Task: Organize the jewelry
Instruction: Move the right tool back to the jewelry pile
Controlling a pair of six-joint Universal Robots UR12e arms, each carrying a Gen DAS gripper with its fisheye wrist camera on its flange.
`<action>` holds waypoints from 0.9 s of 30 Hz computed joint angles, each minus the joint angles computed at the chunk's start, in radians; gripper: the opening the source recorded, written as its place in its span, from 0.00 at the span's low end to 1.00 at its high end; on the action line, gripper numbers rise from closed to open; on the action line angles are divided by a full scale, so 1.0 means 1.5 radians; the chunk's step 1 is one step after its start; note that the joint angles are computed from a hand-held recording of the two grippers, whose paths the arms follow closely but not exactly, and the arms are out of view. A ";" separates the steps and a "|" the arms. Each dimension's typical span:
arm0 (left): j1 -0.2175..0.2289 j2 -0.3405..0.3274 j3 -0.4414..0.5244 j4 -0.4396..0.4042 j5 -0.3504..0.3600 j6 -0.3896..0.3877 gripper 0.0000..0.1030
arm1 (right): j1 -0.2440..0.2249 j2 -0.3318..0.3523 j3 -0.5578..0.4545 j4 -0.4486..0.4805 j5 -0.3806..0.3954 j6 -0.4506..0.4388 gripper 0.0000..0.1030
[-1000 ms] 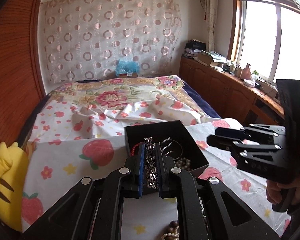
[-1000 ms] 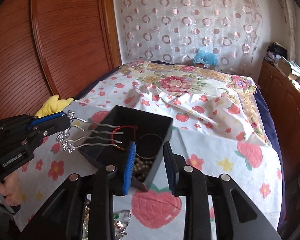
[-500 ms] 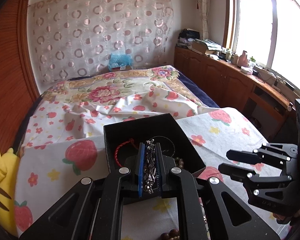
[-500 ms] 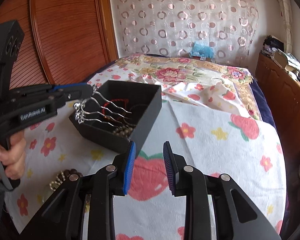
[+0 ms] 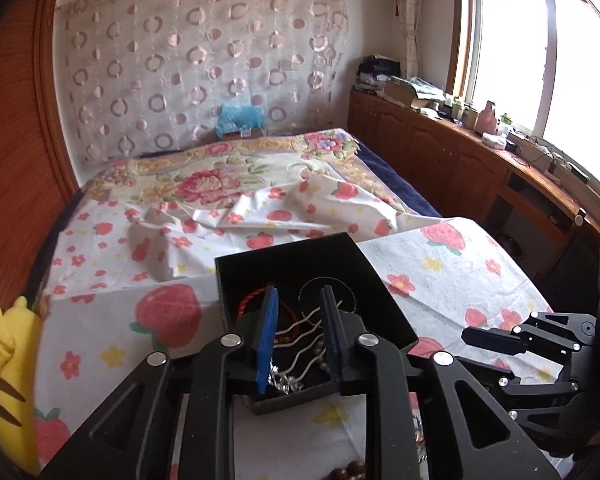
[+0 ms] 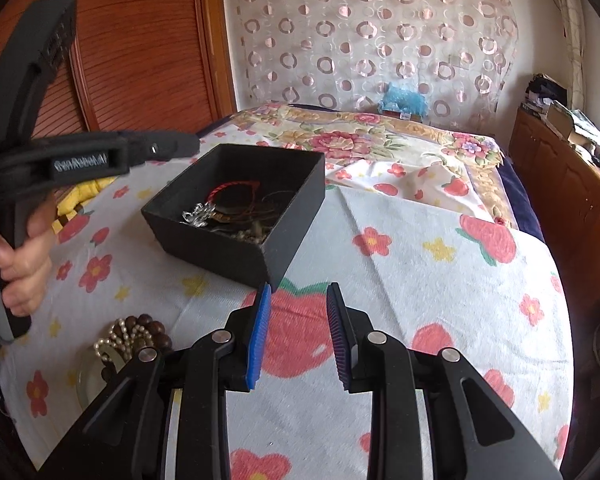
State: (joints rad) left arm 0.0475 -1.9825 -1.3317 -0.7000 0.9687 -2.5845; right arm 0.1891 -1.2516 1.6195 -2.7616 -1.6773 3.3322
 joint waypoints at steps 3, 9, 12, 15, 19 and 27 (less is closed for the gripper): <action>0.009 0.017 -0.024 0.020 -0.002 0.015 0.22 | 0.004 -0.003 0.008 -0.002 0.004 0.004 0.30; 0.028 0.049 -0.072 0.033 -0.009 0.046 0.28 | 0.017 -0.012 0.029 -0.013 0.003 0.017 0.30; 0.038 0.059 -0.086 0.016 -0.017 0.051 0.28 | 0.021 -0.018 0.040 -0.021 0.008 0.028 0.30; 0.050 0.071 -0.107 0.000 -0.024 0.058 0.28 | 0.027 -0.026 0.052 -0.029 0.003 0.042 0.30; 0.063 0.084 -0.132 -0.025 -0.034 0.068 0.28 | 0.040 -0.040 0.071 -0.041 -0.012 0.055 0.30; 0.075 0.104 -0.166 -0.057 -0.036 0.082 0.28 | 0.065 -0.058 0.096 -0.032 -0.048 0.058 0.30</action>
